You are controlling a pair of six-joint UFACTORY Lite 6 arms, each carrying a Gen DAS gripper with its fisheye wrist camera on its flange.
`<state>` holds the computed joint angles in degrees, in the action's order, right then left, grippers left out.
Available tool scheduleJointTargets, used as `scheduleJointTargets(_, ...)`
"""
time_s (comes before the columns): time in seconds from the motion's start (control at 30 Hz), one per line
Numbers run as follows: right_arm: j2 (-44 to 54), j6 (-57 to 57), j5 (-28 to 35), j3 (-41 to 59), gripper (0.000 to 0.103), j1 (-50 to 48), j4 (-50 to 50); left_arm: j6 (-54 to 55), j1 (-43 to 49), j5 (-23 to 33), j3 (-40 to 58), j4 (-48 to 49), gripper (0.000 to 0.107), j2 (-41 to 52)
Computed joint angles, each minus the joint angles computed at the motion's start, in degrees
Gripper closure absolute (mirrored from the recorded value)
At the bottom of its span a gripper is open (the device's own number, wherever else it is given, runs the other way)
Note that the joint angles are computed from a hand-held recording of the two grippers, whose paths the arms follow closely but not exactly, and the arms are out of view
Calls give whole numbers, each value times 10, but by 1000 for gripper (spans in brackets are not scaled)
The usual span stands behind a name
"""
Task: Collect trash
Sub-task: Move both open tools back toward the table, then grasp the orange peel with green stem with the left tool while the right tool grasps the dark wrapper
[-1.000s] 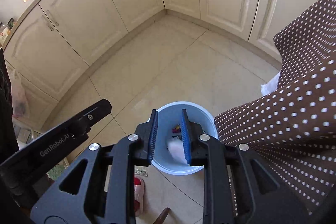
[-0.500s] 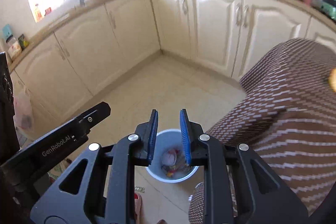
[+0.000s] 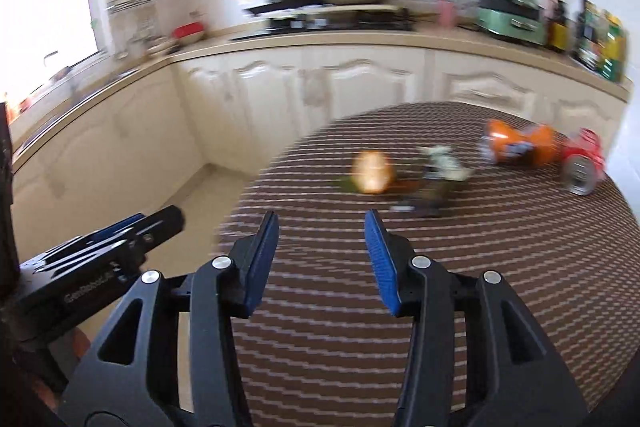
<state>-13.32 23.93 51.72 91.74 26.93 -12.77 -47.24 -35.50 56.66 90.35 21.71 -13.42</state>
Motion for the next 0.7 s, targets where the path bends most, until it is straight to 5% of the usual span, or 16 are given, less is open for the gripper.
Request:
scheduleJointTargets(0.3,115,-223,42,78,49,-257,259,65,-4,13,186,-52,52,210)
scheduleJointTargets(0.57,237,-207,52,148,48,-271,258,149,40,32,326,-126,49,337)
scheduleJointTargets(0.7,227,-233,33,122,63,-289,277,174,40,67,450,-149,48,432)
